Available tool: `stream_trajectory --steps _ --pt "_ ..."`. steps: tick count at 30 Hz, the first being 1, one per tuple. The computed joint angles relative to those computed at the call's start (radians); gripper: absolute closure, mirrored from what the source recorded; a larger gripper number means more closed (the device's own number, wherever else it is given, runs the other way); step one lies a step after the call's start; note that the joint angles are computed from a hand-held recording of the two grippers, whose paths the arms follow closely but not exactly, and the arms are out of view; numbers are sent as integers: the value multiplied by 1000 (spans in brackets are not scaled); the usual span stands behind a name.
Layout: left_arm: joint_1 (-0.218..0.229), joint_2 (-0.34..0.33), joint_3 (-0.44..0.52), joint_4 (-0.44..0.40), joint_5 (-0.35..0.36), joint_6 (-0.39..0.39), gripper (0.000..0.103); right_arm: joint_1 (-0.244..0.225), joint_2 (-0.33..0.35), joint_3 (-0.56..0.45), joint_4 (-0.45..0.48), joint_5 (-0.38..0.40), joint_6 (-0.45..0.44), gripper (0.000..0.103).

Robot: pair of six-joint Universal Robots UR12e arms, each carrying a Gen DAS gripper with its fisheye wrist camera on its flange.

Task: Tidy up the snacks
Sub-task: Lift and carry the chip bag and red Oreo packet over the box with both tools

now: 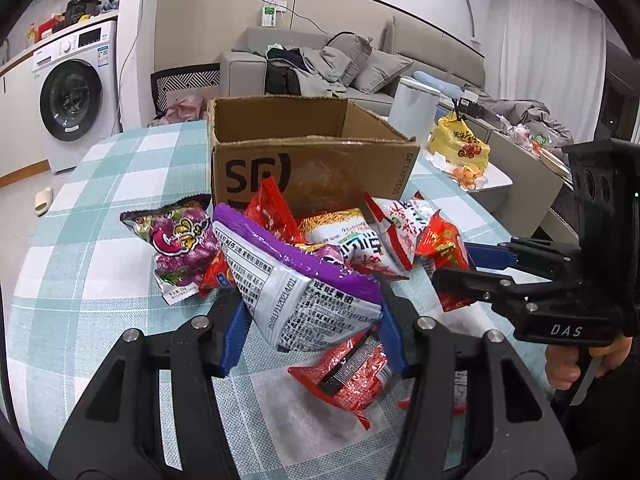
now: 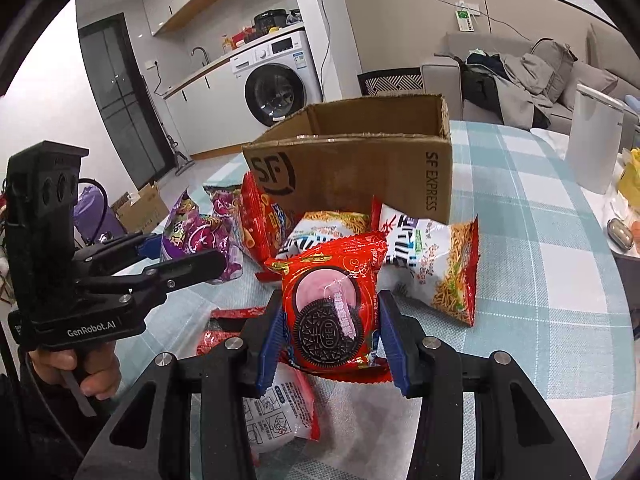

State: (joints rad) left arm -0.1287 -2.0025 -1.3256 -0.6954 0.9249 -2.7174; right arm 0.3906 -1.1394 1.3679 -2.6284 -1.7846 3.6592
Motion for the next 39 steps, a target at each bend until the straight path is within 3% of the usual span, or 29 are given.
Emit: stream_trajectory --steps 21,39 --pt "10 6 38 43 -52 -50 50 -7 -9 -30 -49 -48 -19 57" --pt "-20 -73 201 79 -31 -117 50 -36 22 -121 -71 -41 -29 57"
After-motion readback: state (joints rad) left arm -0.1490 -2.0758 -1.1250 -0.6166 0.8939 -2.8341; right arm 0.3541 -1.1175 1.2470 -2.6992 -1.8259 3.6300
